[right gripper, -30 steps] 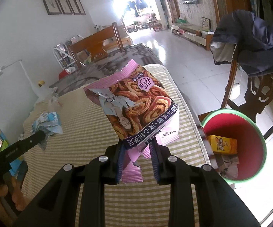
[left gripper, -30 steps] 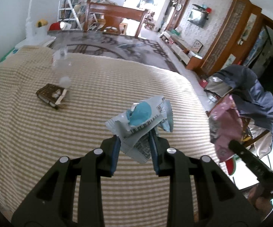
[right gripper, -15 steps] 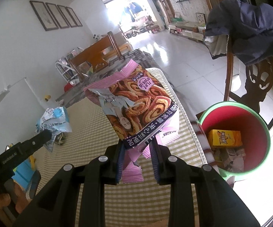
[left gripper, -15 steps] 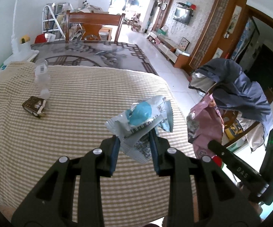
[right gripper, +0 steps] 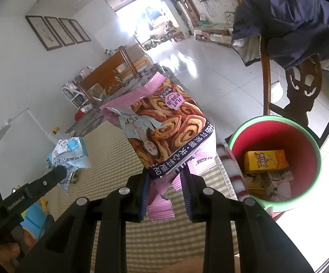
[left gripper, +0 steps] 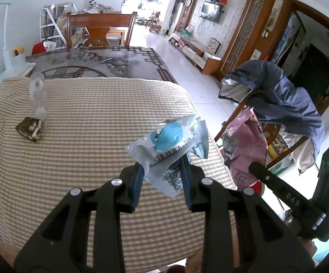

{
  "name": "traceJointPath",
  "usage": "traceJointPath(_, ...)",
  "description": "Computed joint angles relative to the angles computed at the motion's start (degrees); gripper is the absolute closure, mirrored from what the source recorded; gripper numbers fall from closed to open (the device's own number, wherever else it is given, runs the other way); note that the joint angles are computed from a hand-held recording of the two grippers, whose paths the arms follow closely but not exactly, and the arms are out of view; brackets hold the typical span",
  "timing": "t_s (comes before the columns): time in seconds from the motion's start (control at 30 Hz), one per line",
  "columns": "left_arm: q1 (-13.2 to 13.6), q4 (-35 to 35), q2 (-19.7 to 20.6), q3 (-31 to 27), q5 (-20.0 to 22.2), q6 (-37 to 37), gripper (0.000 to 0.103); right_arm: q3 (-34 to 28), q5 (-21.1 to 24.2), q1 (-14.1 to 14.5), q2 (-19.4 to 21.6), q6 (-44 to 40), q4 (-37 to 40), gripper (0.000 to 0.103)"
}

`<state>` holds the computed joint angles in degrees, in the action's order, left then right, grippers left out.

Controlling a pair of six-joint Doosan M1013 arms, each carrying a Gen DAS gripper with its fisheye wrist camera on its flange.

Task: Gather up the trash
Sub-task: 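Carry the wrapper and pink bag to the red bucket and open both tools, then swing back and grasp the dark cigarette box with the left tool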

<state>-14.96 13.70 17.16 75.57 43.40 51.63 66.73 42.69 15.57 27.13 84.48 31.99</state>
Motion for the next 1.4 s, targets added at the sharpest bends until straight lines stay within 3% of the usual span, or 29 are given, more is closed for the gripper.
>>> traceJointPath(0.4, -0.6, -10.1, 3.1, -3.1, 1.6, 8.7, 0.075, 2.8, -3.5, -3.4, -1.7, 11.5, -8.0, 0.078)
traceJointPath(0.7, -1.9, -21.8, 10.2, -12.8, 6.6, 20.9, 0.075, 2.6, -3.4, -5.6, -0.4, 18.4, -13.4, 0.078)
traceJointPath(0.83, -2.6, -23.4, 12.3, -16.2, 8.3, 23.6, 0.072, 2.6, -3.9, -6.4, -0.1, 20.7, -14.8, 0.076)
traceJointPath(0.87, -2.8, -24.4, 13.0, -17.3, 9.0, 25.3, 0.063, 3.2, -4.6, -6.6, -0.4, 21.9, -15.4, 0.072)
traceJointPath(0.9, -2.9, -25.3, 13.8, -18.4, 9.9, 27.0, 0.044, 3.7, -5.3, -6.8, -0.6, 22.5, -14.9, 0.064)
traceJointPath(0.97, -3.4, -25.6, 15.1, -20.5, 11.2, 29.0, 0.024, 5.1, -6.6, -7.2, -1.2, 23.9, -14.1, 0.054)
traceJointPath(1.1, -3.5, -25.0, 14.9, -20.0, 10.1, 29.8, 0.021, 5.8, -6.0, -7.5, -1.5, 25.2, -14.6, 0.052)
traceJointPath(1.23, -1.7, -19.5, 12.2, -15.3, 7.2, 25.0, 0.02, 4.8, -4.9, -7.1, -1.2, 23.5, -13.1, 0.05)
traceJointPath(1.4, 2.9, -2.4, 7.8, -8.0, 7.6, 8.6, 0.011, 2.7, -4.3, -5.3, -0.6, 20.3, -13.3, 0.044)
